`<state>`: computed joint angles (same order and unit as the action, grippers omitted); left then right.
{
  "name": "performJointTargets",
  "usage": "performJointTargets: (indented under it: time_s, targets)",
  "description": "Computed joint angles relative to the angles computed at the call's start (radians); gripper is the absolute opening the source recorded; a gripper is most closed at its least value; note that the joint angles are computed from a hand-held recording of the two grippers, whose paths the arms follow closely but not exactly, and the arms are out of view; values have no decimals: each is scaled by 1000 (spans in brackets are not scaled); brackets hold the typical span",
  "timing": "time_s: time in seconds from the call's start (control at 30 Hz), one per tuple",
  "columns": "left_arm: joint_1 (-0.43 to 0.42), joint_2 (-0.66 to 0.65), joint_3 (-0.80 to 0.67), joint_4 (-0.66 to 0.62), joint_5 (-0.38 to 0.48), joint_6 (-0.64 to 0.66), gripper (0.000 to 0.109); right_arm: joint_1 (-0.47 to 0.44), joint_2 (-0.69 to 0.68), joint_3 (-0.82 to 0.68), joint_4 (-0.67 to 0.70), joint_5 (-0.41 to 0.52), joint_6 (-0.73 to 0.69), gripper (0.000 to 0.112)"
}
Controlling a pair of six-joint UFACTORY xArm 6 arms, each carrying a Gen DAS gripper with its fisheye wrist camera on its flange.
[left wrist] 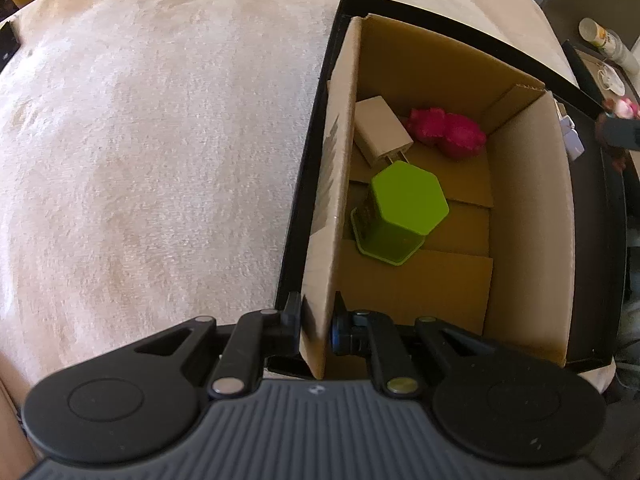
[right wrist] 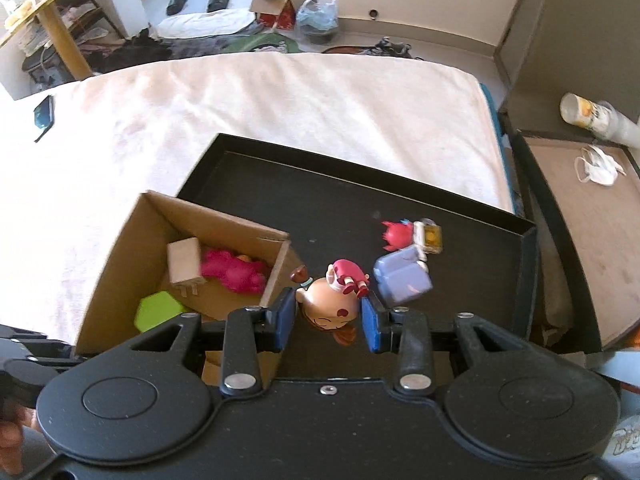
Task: Organize rigid objects
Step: 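Carry the figurine into the box and open the right gripper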
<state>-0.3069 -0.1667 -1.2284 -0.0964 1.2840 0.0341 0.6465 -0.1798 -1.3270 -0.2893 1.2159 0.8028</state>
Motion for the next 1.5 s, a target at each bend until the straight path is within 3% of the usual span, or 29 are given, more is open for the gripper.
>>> performJointTargets:
  time_s: [0.47,0.9,1.2,1.5]
  targets:
    - [3,-13,20,-4,-22,37,12,53,156,-152,12,27,-10,35]
    - [15,-15,20,-21,-18,60,12,67,223,-170,53,-17,4,35]
    - [9,-12,17,-13,-15,49,13,58,195,-130,53,-57,1,40]
    - [3,-20,22,1,-14,32,13,9,70,-31,20,-50,26,40]
